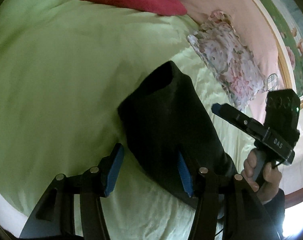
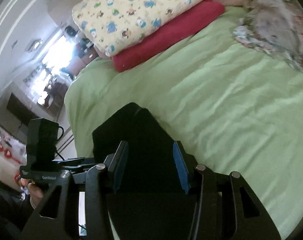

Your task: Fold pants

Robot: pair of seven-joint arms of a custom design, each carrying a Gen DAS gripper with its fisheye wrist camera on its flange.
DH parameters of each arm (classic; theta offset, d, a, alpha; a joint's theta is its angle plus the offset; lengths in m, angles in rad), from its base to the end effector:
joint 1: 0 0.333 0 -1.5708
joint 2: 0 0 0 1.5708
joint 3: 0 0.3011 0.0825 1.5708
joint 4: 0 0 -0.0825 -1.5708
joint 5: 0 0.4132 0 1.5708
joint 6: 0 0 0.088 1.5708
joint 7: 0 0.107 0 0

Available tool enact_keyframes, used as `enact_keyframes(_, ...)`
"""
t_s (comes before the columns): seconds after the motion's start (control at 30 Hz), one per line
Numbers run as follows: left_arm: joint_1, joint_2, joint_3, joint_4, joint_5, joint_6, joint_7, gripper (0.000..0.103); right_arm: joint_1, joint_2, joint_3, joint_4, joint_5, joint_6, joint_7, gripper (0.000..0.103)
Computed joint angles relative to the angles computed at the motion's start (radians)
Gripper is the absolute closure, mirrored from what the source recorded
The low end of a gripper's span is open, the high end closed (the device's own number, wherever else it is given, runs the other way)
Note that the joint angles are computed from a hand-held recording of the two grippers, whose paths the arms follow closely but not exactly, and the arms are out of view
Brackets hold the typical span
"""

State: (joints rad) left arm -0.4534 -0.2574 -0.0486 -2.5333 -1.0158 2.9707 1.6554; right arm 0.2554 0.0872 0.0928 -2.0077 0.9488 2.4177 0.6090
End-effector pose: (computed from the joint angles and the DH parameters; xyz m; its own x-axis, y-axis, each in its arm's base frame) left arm 0.4544 -0.1829 0.3902 0.1576 -0.7740 0.6133 -0.8254 -0.4442 -0.3485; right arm 0.5872 0.2165 0.4189 0.6749 -0.6379 -0.3709 -0.6968 -0.3853 -0.6051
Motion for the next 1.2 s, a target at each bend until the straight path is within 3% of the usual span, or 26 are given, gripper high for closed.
enact_keyframes(0.13,-0.009,0.018,0.012,0.015,-0.067,0.006,0.048,0.049,-0.003,0.077,0.006,0.103,-0.049,-0.076,0.014,0.055)
enact_keyframes(0.33,0.016,0.034,-0.014,0.028,-0.1,0.012,0.071,0.05,-0.006,0.194,0.027,0.254,-0.148,-0.163,0.068,0.055)
enact_keyframes(0.47,0.046,0.055,-0.045,0.036,-0.048,0.037,0.018,0.063,-0.008,0.264,0.039,0.336,-0.201,-0.218,0.116,0.056)
enact_keyframes(0.53,0.049,0.066,-0.046,0.044,-0.013,0.039,-0.003,0.073,-0.016,0.284,0.048,0.355,-0.204,-0.24,0.12,0.068)
enact_keyframes(0.67,0.059,0.061,-0.062,0.044,0.074,0.053,-0.057,0.084,-0.02,0.267,0.061,0.328,-0.182,-0.194,0.105,0.08)
enact_keyframes(0.83,0.084,0.014,-0.099,0.024,0.287,0.075,-0.23,0.085,-0.041,0.187,0.067,0.25,-0.089,-0.181,0.038,0.084)
enact_keyframes(1.1,-0.01,-0.058,-0.046,0.025,0.416,0.092,-0.297,0.086,-0.057,0.057,0.032,0.138,0.087,-0.204,-0.053,0.086)
enact_keyframes(1.2,-0.035,-0.07,-0.052,0.04,0.484,0.096,-0.33,0.086,-0.066,-0.013,0.002,0.076,0.147,-0.225,-0.092,0.086)
